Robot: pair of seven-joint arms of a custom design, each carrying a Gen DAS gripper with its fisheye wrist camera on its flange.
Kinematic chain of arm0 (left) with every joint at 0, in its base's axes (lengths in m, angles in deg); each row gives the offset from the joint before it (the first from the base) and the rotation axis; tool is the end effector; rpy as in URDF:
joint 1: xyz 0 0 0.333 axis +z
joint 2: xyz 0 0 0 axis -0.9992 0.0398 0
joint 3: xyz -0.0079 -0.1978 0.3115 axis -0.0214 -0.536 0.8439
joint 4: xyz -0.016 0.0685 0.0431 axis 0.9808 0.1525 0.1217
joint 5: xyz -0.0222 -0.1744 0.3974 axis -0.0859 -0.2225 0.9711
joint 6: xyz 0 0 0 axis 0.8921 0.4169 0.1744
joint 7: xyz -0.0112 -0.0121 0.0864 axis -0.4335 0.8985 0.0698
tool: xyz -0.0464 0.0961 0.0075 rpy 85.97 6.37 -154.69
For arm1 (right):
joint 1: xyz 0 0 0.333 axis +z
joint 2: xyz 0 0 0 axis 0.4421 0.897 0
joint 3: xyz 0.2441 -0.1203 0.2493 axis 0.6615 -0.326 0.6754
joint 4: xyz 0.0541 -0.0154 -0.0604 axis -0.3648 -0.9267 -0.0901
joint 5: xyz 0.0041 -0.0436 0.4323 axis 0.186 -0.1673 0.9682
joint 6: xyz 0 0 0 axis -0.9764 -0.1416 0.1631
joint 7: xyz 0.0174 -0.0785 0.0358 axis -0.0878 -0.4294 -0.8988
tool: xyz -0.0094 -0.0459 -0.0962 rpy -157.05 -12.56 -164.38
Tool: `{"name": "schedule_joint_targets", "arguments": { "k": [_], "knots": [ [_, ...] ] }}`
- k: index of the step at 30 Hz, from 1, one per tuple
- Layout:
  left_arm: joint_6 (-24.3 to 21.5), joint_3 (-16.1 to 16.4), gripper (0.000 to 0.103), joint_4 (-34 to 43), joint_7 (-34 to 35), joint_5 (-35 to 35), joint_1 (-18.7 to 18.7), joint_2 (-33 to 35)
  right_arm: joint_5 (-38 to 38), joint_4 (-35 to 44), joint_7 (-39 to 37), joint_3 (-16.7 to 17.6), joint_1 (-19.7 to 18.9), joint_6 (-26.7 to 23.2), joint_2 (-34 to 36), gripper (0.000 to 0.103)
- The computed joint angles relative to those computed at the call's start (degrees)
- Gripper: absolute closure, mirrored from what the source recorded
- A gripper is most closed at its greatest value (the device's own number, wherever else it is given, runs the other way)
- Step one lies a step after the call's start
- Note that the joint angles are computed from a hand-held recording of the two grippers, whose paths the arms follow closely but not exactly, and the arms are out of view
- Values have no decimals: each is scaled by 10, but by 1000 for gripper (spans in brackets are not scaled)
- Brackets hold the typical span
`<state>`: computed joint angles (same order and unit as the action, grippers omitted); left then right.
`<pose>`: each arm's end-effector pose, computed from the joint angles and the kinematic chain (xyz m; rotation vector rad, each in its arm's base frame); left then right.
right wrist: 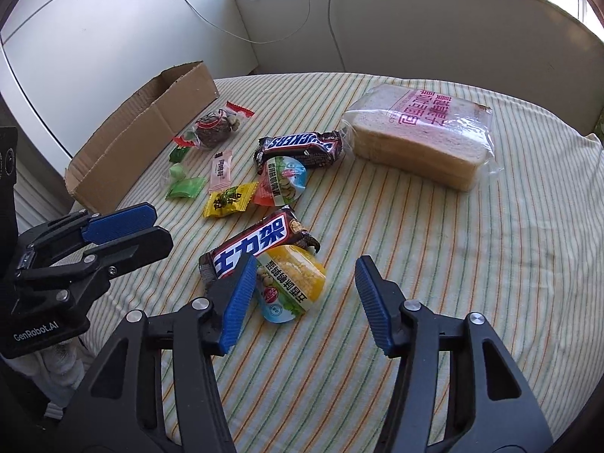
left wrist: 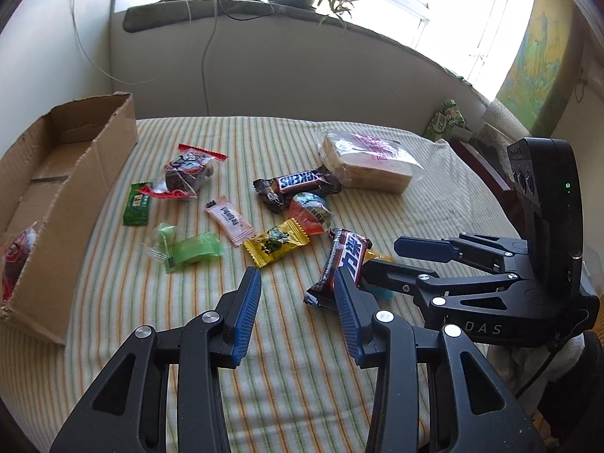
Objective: Organize snacks
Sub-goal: 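Grasp the chocolate bar with the left gripper while the right grasps the yellow round packet, then carry the bar into the box and open the left gripper while the right releases its packet there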
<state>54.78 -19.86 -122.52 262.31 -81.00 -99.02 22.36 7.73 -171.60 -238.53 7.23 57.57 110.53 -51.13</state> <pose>0.4645 -0.1545 0.3902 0.8639 -2.7616 1.1451 0.3605 0.3838 0.3760 -1.3998 2.1912 -0.5355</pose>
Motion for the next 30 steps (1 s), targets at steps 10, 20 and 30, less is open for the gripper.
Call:
{"name": "schedule_joint_targets", "arguments": {
  "k": [10, 20, 30],
  "knots": [
    [8, -14, 64, 3, 4, 25, -12, 13, 9, -13, -14, -4, -1, 15, -1, 72],
    [47, -31, 64, 3, 15, 41, -35, 33, 21, -30, -12, 5, -8, 6, -20, 78],
    [45, -33, 76, 11, 15, 28, -33, 44, 27, -20, -17, 9, -6, -14, -17, 78]
  ]
}}
